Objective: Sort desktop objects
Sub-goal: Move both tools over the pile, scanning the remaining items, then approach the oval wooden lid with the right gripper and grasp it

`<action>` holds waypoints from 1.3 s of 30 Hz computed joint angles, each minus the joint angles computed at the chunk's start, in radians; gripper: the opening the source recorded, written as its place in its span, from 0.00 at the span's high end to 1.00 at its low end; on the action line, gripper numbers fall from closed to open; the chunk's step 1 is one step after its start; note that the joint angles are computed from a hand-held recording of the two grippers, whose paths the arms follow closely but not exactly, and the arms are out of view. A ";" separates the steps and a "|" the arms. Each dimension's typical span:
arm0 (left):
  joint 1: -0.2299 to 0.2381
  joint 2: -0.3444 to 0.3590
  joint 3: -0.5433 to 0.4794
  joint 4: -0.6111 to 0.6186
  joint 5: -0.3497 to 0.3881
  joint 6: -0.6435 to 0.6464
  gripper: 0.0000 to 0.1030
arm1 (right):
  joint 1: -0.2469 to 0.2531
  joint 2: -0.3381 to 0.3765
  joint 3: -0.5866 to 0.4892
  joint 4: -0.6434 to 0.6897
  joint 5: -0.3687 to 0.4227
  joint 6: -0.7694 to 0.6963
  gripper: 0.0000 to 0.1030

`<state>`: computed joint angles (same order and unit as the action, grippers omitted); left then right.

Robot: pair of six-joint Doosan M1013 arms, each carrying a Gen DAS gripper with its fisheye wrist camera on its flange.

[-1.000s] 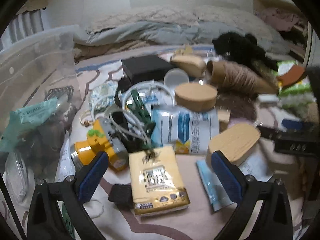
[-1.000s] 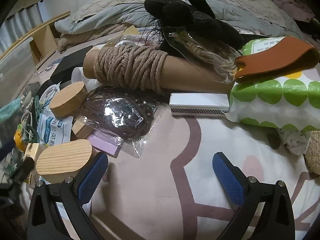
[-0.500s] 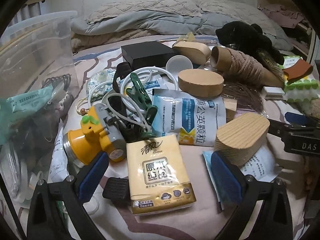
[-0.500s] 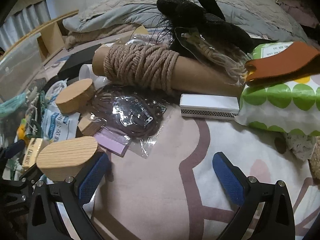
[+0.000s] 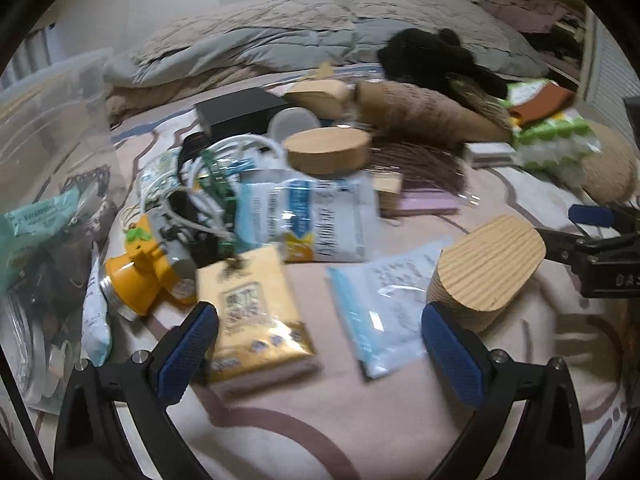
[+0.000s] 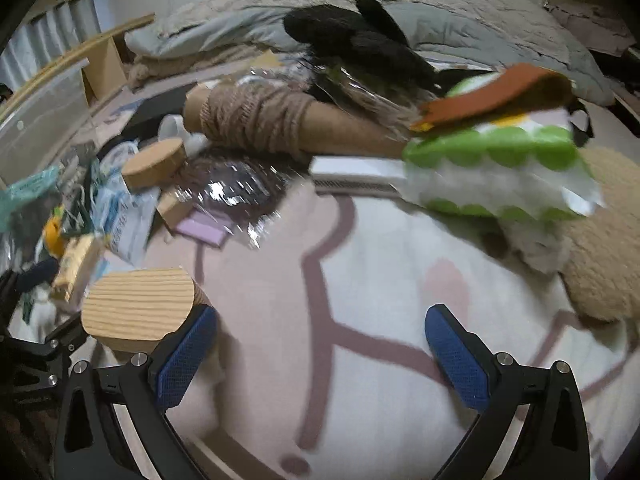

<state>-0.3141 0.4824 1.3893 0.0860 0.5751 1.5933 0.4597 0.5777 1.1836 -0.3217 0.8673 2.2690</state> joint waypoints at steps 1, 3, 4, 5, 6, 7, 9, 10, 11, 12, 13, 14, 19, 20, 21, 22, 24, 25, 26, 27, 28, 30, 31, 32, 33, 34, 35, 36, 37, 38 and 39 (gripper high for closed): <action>-0.004 -0.005 0.007 -0.012 0.000 0.020 0.00 | 0.004 -0.005 0.006 -0.018 0.017 0.004 0.00; -0.010 -0.011 0.018 -0.020 -0.004 0.048 0.00 | 0.007 -0.014 0.017 -0.031 0.036 0.005 0.00; -0.015 -0.016 0.027 -0.023 -0.009 0.066 0.00 | 0.009 -0.019 0.024 -0.035 0.048 0.001 0.00; -0.018 -0.020 0.032 -0.025 -0.012 0.078 0.00 | 0.012 -0.030 0.041 -0.046 0.053 0.006 0.00; -0.021 -0.022 0.037 -0.031 -0.015 0.092 0.00 | 0.015 -0.036 0.051 -0.057 0.059 0.013 0.00; -0.024 -0.027 0.044 -0.040 -0.021 0.108 0.00 | 0.017 -0.046 0.068 -0.065 0.061 0.025 0.00; -0.028 -0.035 0.055 -0.060 -0.027 0.129 0.00 | 0.018 -0.063 0.092 -0.065 0.059 0.039 0.00; -0.026 -0.038 0.057 -0.100 -0.020 0.155 0.00 | 0.019 -0.071 0.105 -0.067 0.057 0.049 0.00; -0.022 -0.039 0.056 -0.148 -0.008 0.182 0.00 | 0.021 -0.082 0.121 -0.075 0.058 0.063 0.00; -0.016 -0.039 0.054 -0.207 0.011 0.218 0.00 | 0.023 -0.088 0.130 -0.084 0.065 0.074 0.00; -0.011 -0.039 0.052 -0.266 0.034 0.258 0.00 | 0.025 -0.093 0.138 -0.089 0.072 0.081 0.00; -0.012 -0.040 0.054 -0.280 0.040 0.269 0.00 | 0.025 -0.097 0.145 -0.084 0.076 0.085 0.00; -0.018 -0.041 0.059 -0.271 0.053 0.257 0.00 | 0.031 -0.103 0.150 -0.105 0.081 0.102 0.00; -0.017 -0.040 0.058 -0.277 0.060 0.258 0.00 | 0.033 -0.104 0.150 -0.112 0.083 0.103 0.00; -0.016 -0.039 0.058 -0.284 0.065 0.261 0.00 | 0.034 -0.104 0.150 -0.115 0.085 0.104 0.00; -0.015 -0.040 0.059 -0.291 0.070 0.266 0.00 | 0.035 -0.103 0.149 -0.114 0.087 0.104 0.00; -0.012 -0.042 0.063 -0.330 0.080 0.299 0.00 | 0.028 -0.114 0.163 -0.057 0.052 0.069 0.00; -0.012 -0.044 0.065 -0.353 0.088 0.319 0.00 | 0.023 -0.121 0.172 -0.015 0.027 0.041 0.00; -0.013 -0.046 0.067 -0.357 0.089 0.326 0.00 | 0.023 -0.124 0.175 0.001 0.018 0.025 0.00; -0.016 -0.048 0.070 -0.353 0.090 0.331 0.00 | 0.028 -0.123 0.172 -0.015 0.030 0.031 0.00; -0.017 -0.050 0.072 -0.346 0.090 0.330 0.00 | 0.033 -0.118 0.162 -0.038 0.051 0.046 0.00; -0.017 -0.051 0.073 -0.341 0.093 0.322 0.00 | 0.041 -0.116 0.155 -0.097 0.087 0.108 0.00; -0.015 -0.051 0.073 -0.344 0.098 0.316 0.00 | 0.042 -0.116 0.154 -0.108 0.090 0.129 0.00; -0.013 -0.051 0.072 -0.344 0.101 0.311 0.00 | 0.039 -0.122 0.161 -0.118 0.080 0.156 0.00; -0.012 -0.052 0.072 -0.343 0.102 0.303 0.00 | 0.037 -0.130 0.169 -0.125 0.065 0.177 0.00; -0.010 -0.052 0.071 -0.336 0.101 0.288 0.00 | 0.034 -0.140 0.180 -0.137 0.038 0.207 0.00; -0.008 -0.053 0.071 -0.332 0.099 0.277 0.00 | 0.032 -0.148 0.193 -0.148 0.012 0.229 0.00; -0.005 -0.054 0.071 -0.331 0.097 0.267 0.00 | 0.030 -0.157 0.205 -0.165 -0.028 0.261 0.00; -0.001 -0.054 0.069 -0.332 0.095 0.255 0.00 | 0.027 -0.160 0.212 -0.167 -0.064 0.273 0.00; 0.002 -0.053 0.067 -0.331 0.094 0.245 0.00 | 0.022 -0.163 0.219 -0.153 -0.111 0.271 0.00; 0.004 -0.052 0.064 -0.330 0.093 0.236 0.00 | 0.018 -0.163 0.221 -0.131 -0.151 0.257 0.00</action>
<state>-0.3099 0.4300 1.4536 -0.2438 0.6677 1.8289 0.4774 0.4151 1.4049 -0.4531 0.7163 2.5260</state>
